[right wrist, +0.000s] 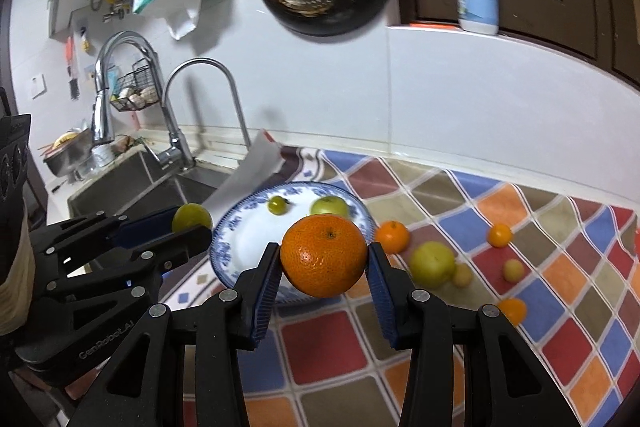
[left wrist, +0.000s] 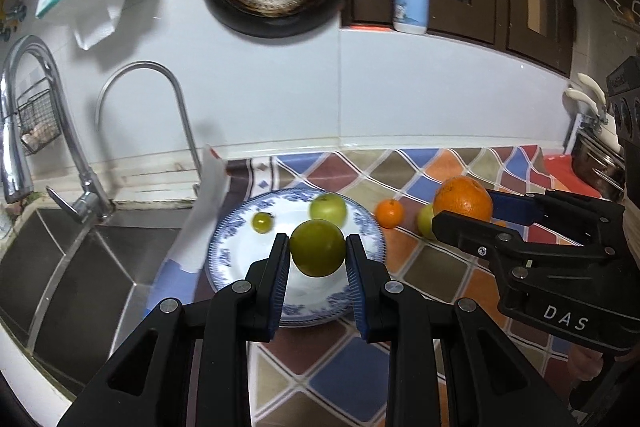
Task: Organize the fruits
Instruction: 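Carry the tomato with the left tool while the right tool carries the mandarin to the plate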
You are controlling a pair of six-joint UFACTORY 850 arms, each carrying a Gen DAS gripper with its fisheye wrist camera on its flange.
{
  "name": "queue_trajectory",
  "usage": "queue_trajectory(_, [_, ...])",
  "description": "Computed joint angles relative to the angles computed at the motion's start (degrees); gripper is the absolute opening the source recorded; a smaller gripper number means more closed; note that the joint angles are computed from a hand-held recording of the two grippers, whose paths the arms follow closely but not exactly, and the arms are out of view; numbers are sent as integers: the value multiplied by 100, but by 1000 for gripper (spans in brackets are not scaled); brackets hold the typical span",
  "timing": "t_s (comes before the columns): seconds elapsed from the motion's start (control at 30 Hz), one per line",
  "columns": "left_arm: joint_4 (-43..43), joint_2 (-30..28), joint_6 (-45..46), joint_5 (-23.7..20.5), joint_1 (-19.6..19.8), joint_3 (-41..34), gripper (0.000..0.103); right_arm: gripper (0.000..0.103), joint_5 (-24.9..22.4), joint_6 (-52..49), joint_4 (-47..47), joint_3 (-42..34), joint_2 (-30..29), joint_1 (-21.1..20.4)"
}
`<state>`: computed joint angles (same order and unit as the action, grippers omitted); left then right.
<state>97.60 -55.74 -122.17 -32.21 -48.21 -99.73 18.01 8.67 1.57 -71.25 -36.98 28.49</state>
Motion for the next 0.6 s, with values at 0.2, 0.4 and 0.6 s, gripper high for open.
queue_trajectory(0.2, [162, 108, -168, -95, 99, 174, 28, 44, -133, 216, -237, -393, -234, 82])
queue_trajectory(0.4, [213, 113, -168, -108, 215, 191, 28, 44, -273, 495, -557, -746, -456, 134])
queue_trajectory(0.6, [60, -13, 29, 8, 376, 35, 28, 44, -458, 856, -1029, -1188, -742, 165])
